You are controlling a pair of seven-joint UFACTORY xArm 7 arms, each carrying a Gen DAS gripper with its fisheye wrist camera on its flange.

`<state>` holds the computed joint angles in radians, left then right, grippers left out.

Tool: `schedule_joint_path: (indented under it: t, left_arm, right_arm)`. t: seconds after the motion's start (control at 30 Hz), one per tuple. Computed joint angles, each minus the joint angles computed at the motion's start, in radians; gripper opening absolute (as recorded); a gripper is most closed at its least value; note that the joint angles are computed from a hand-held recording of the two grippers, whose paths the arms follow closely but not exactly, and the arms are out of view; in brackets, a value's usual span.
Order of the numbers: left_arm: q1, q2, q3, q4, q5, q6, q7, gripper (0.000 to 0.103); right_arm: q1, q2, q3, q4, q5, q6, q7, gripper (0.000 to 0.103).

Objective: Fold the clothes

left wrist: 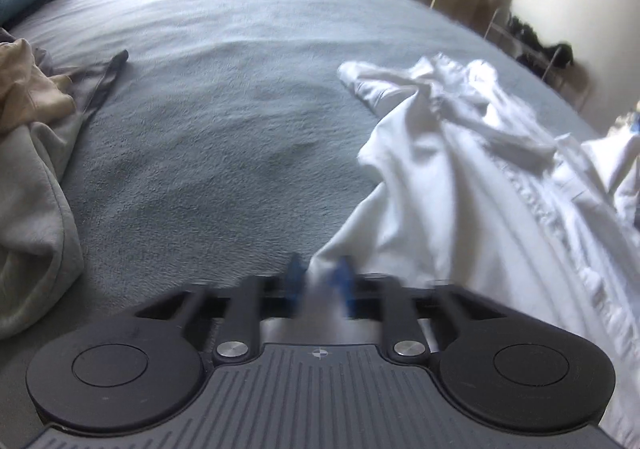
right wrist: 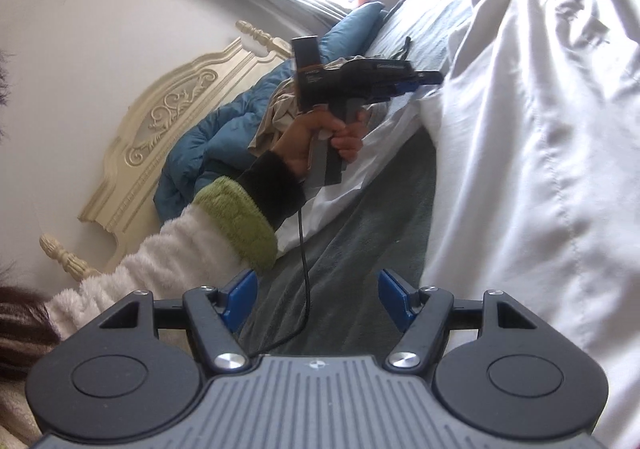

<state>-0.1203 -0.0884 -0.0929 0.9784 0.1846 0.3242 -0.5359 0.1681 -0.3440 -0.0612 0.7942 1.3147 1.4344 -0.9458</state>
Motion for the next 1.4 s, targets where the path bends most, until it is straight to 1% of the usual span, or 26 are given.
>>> schedule_joint_path:
  t: [0.03, 0.13, 0.23, 0.27, 0.3, 0.4, 0.43, 0.5, 0.57, 0.6, 0.63, 0.7, 0.8, 0.93, 0.97, 1.07, 1.13, 1.2, 1.27, 1.33, 1.4]
  left_arm:
    - [0.005, -0.008, -0.007, -0.010, 0.030, -0.009, -0.032, 0.001]
    - [0.033, -0.024, -0.027, -0.038, 0.132, -0.046, -0.166, 0.000]
    - [0.094, -0.043, -0.070, -0.050, 0.343, -0.057, -0.400, 0.000]
    - [0.106, -0.048, -0.075, -0.053, 0.383, -0.060, -0.459, 0.000]
    - [0.106, -0.050, -0.069, -0.058, 0.385, -0.069, -0.480, 0.000]
    - [0.082, -0.027, -0.053, -0.038, 0.341, -0.023, -0.456, 0.000]
    - [0.073, -0.018, -0.047, -0.030, 0.327, -0.006, -0.448, 0.005]
    - [0.069, -0.014, -0.043, -0.022, 0.348, 0.013, -0.478, 0.012]
    - [0.075, -0.035, -0.041, -0.035, 0.384, 0.014, -0.541, 0.025]
    - [0.080, -0.051, -0.042, -0.042, 0.398, 0.021, -0.569, 0.029]
    - [0.087, -0.075, -0.045, -0.057, 0.417, 0.026, -0.594, 0.032]
    - [0.106, -0.132, -0.057, -0.090, 0.445, 0.042, -0.631, 0.033]
    - [0.120, -0.248, -0.072, -0.162, 0.419, 0.081, -0.626, 0.033]
    - [0.110, -0.460, -0.087, -0.295, 0.313, 0.180, -0.563, 0.033]
    - [0.116, -0.523, -0.098, -0.332, 0.294, 0.217, -0.560, 0.033]
    - [0.141, -0.747, -0.121, -0.469, 0.234, 0.293, -0.581, 0.034]
    - [0.145, -0.897, -0.111, -0.558, 0.187, 0.349, -0.577, 0.034]
    - [0.176, -1.018, -0.123, -0.624, 0.160, 0.440, -0.578, 0.034]
    - [0.207, -1.140, -0.121, -0.697, 0.141, 0.494, -0.591, 0.034]
    - [0.233, -1.269, -0.109, -0.775, 0.126, 0.511, -0.610, 0.034]
    - [0.252, -1.416, -0.094, -0.852, 0.103, 0.522, -0.632, 0.030]
  right_arm:
    - [-0.002, 0.003, -0.004, -0.002, 0.002, 0.003, -0.003, 0.071]
    - [-0.011, 0.013, -0.009, -0.004, 0.003, 0.004, -0.004, 0.071]
    - [-0.025, 0.025, -0.015, -0.003, -0.004, 0.009, 0.007, 0.071]
    - [-0.028, 0.027, -0.015, -0.002, -0.005, 0.012, 0.006, 0.071]
    - [-0.032, 0.026, -0.015, -0.004, -0.008, 0.014, 0.004, 0.071]
    - [-0.038, 0.027, -0.014, -0.004, -0.011, 0.013, 0.000, 0.071]
    - [-0.040, 0.028, -0.015, -0.006, -0.010, 0.013, 0.000, 0.071]
    - [-0.044, 0.030, -0.013, -0.009, -0.008, 0.009, 0.006, 0.071]
    - [-0.045, 0.023, -0.011, -0.010, -0.008, 0.006, 0.017, 0.071]
    - [-0.046, 0.019, -0.013, -0.010, -0.008, 0.008, 0.017, 0.071]
    - [-0.047, 0.015, -0.016, -0.010, -0.008, 0.010, 0.016, 0.071]
    - [-0.048, 0.010, -0.019, -0.010, -0.008, 0.010, 0.010, 0.071]
    - [-0.052, 0.000, -0.026, -0.011, -0.010, 0.015, 0.005, 0.071]
    - [-0.058, -0.019, -0.036, -0.018, -0.026, 0.026, -0.001, 0.071]
    - [-0.060, -0.025, -0.039, -0.020, -0.034, 0.030, -0.001, 0.071]
    - [-0.064, -0.054, -0.046, -0.030, -0.057, 0.039, 0.007, 0.071]
    - [-0.065, -0.076, -0.050, -0.037, -0.075, 0.044, 0.011, 0.071]
    - [-0.064, -0.099, -0.051, -0.046, -0.096, 0.046, 0.021, 0.071]
    - [-0.061, -0.124, -0.049, -0.056, -0.119, 0.043, 0.044, 0.071]
    - [-0.057, -0.156, -0.050, -0.068, -0.141, 0.037, 0.064, 0.071]
    - [-0.052, -0.195, -0.052, -0.084, -0.158, 0.027, 0.081, 0.071]
